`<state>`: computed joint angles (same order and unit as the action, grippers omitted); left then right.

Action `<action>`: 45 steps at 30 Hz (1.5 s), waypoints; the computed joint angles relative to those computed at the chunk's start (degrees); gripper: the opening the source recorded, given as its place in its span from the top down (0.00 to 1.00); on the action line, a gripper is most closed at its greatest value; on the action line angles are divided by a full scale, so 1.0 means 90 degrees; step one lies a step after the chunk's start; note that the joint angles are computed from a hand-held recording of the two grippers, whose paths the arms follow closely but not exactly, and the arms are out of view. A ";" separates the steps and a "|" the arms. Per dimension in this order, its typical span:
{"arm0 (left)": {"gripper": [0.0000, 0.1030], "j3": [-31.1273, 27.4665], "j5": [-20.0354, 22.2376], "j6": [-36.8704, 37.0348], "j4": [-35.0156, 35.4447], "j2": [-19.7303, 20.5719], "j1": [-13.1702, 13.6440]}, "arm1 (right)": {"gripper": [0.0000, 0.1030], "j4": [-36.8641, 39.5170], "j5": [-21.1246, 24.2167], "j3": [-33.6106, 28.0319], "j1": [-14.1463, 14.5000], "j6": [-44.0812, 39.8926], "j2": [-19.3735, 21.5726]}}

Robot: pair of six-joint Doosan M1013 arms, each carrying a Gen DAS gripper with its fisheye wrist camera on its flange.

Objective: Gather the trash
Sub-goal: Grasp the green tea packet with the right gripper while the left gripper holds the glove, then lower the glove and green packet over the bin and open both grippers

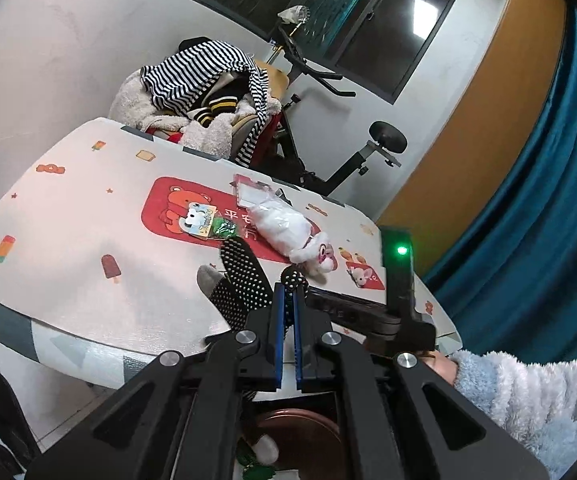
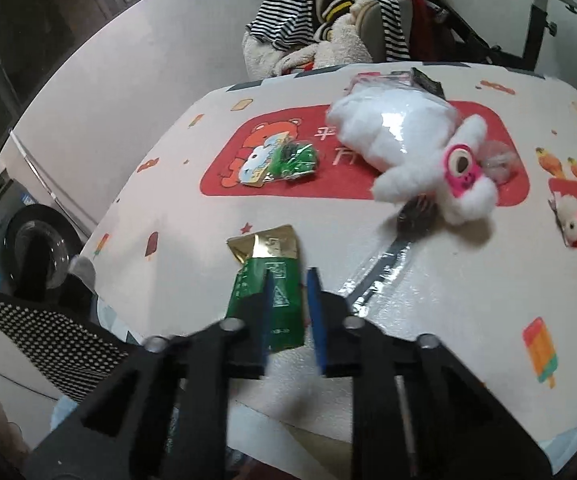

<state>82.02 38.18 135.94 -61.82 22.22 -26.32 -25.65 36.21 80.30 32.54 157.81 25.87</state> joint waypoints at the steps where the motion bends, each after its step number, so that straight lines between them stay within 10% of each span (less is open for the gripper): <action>1: 0.96 0.0006 -0.0025 0.0007 0.0051 -0.0012 -0.0003 | 0.78 0.0139 0.0107 -0.0118 -0.0018 -0.0175 0.0082; 6: 0.96 0.0020 -0.0097 -0.0010 -0.0068 -0.0029 0.0077 | 0.72 0.0546 0.0317 -0.0441 -0.0079 -0.0422 0.0323; 9: 0.96 0.0022 -0.0150 -0.0014 -0.0118 -0.0037 0.0123 | 0.48 0.0509 0.0455 -0.0671 -0.0067 -0.0619 0.0487; 15: 0.96 0.0067 -0.0191 -0.0083 -0.0102 -0.0050 0.0160 | 0.53 0.0684 0.1045 -0.1080 -0.0052 -0.1330 0.0758; 19: 0.96 0.0093 -0.0124 -0.0073 -0.0109 -0.0068 0.0152 | 0.72 0.0625 0.0531 -0.0757 -0.0044 -0.1204 0.0524; 30: 0.96 0.0155 0.0314 0.0288 0.0013 -0.0148 -0.0079 | 0.76 -0.1611 -0.0543 0.0777 0.0308 0.1047 -0.0692; 45: 0.96 0.0359 0.1481 0.0293 0.1312 0.0025 -0.0645 | 0.76 -0.3558 0.0119 0.2215 0.1027 0.3804 -0.1837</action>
